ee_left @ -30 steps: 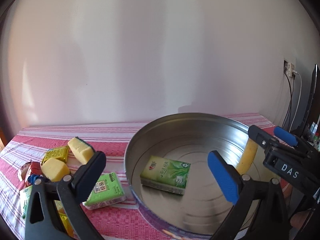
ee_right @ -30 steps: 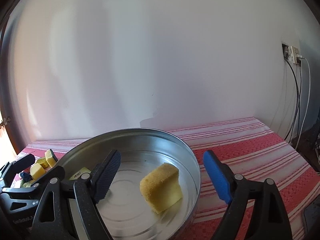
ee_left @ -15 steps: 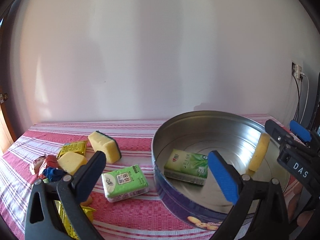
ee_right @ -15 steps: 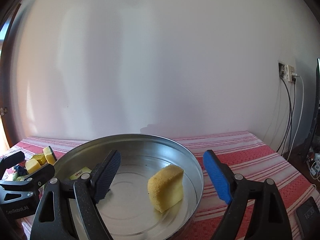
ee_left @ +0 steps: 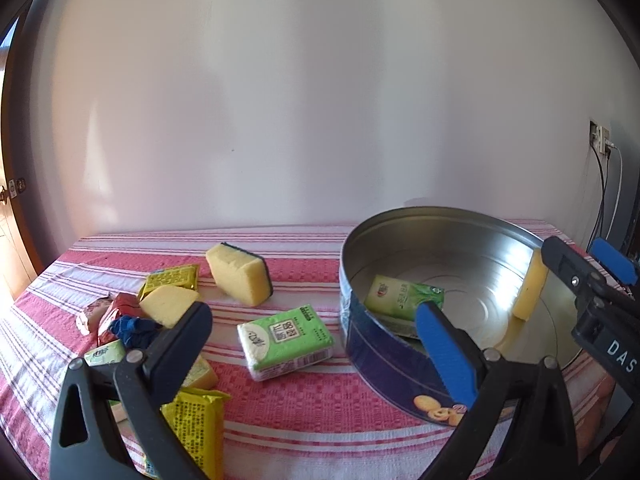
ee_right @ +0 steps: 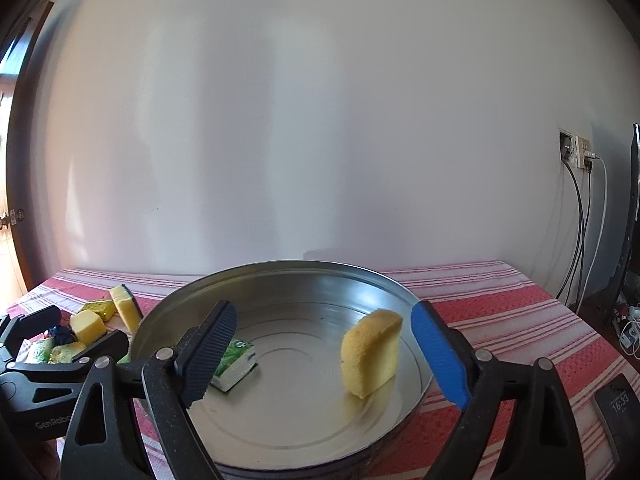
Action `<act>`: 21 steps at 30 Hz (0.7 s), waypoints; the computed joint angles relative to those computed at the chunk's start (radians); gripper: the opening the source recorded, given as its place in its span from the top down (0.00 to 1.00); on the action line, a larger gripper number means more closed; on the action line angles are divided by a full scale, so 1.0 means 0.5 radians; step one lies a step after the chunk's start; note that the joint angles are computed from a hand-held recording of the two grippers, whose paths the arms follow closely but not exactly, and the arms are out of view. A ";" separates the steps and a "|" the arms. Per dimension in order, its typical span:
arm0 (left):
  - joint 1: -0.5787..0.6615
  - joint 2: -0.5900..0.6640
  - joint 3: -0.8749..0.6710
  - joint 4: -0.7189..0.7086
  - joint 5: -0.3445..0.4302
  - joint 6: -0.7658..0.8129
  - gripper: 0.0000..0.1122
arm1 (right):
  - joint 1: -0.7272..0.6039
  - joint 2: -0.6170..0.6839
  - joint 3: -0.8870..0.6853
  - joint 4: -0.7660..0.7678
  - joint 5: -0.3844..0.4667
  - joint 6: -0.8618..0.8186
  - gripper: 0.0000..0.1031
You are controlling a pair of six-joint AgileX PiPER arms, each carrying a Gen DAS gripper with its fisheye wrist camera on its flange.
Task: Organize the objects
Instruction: 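Move both tools back to the pile and grasp the yellow snack packet with the left tool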
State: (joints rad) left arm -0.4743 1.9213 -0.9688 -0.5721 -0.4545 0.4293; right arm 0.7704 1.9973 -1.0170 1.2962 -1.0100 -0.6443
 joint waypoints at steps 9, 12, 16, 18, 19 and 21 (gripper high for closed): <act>0.084 -0.078 0.107 0.122 0.021 -0.100 0.09 | 0.084 0.021 -0.053 0.078 -0.026 -0.043 0.12; 0.106 -0.096 0.131 0.145 0.037 -0.105 0.09 | 0.104 0.024 -0.064 0.086 -0.027 -0.043 0.12; 0.158 -0.126 0.173 0.243 0.064 -0.178 0.09 | 0.130 0.045 -0.103 0.105 -0.001 -0.057 0.12; 0.197 -0.147 0.198 0.337 0.085 -0.257 0.09 | 0.148 0.063 -0.130 0.118 0.003 -0.073 0.12; 0.221 -0.161 0.215 0.386 0.095 -0.294 0.09 | 0.162 0.070 -0.144 0.133 -0.003 -0.087 0.12; 0.272 -0.191 0.241 0.459 0.128 -0.331 0.09 | 0.199 0.090 -0.187 0.168 -0.012 -0.136 0.12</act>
